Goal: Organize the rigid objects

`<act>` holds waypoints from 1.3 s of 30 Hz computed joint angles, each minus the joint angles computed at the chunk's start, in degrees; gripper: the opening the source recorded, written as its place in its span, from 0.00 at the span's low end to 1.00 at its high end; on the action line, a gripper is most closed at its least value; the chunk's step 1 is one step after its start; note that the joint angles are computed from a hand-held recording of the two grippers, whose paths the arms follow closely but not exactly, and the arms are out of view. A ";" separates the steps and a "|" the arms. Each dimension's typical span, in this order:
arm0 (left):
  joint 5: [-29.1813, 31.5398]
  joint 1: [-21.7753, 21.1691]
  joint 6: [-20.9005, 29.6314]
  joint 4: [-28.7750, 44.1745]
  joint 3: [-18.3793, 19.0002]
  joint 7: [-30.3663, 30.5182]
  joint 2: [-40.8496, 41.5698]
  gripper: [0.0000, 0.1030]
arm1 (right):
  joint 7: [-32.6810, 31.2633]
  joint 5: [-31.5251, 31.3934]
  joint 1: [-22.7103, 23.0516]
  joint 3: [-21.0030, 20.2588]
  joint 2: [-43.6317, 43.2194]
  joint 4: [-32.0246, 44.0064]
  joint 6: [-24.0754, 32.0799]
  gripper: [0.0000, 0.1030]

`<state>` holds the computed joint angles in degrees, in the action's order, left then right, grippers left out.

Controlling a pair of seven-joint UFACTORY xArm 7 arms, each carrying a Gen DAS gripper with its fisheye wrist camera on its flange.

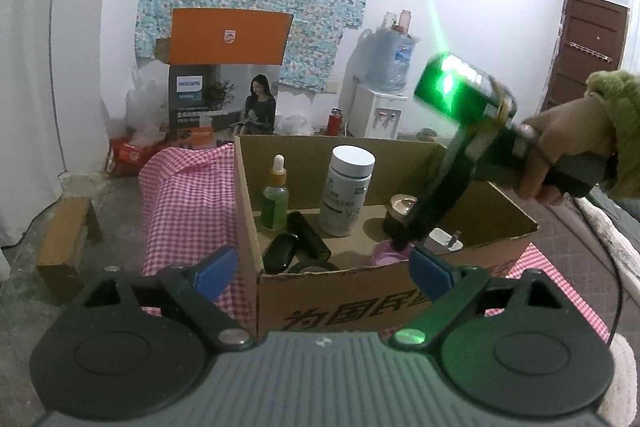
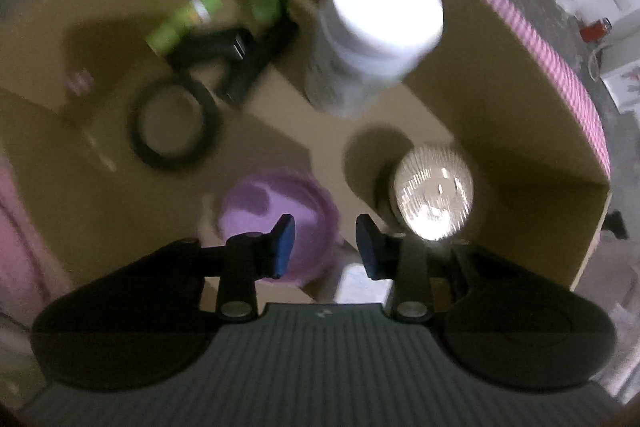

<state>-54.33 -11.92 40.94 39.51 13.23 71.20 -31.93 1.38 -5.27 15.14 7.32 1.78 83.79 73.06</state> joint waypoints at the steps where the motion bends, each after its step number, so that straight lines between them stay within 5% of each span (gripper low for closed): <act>1: -0.12 0.04 0.05 0.08 0.15 0.03 0.03 0.91 | -0.46 1.79 -0.08 -0.01 -0.47 0.62 -1.06 0.34; 6: -0.29 0.49 0.02 0.44 0.24 0.07 0.27 0.91 | -4.29 9.11 -0.12 0.24 1.37 3.77 -3.74 0.34; 14: 0.51 1.21 0.54 0.85 0.29 -0.54 0.98 0.91 | -3.74 9.03 1.42 0.66 9.74 7.14 -5.22 0.33; 22: 0.21 1.61 1.11 0.85 0.16 -0.64 1.11 0.91 | -1.90 7.90 2.24 0.48 8.84 4.50 -3.70 0.28; 29: 0.30 1.70 -0.42 0.53 -0.59 -1.43 0.52 0.91 | -0.24 9.74 1.22 0.23 2.65 -1.12 -11.66 0.31; 35: 1.46 1.38 -2.04 -0.06 -0.76 -3.60 -1.64 0.91 | 2.89 12.28 -0.10 -0.19 -10.37 -10.80 -21.48 0.60; 37: 1.94 0.96 -2.51 -0.08 -0.54 -4.25 -2.32 0.91 | 5.79 11.52 -0.66 0.18 -16.86 -16.24 -26.18 0.80; 39: 2.76 0.64 -2.84 0.09 -0.53 -5.41 -2.89 0.92 | 8.51 10.94 -1.32 0.32 -23.33 -21.25 -30.08 0.85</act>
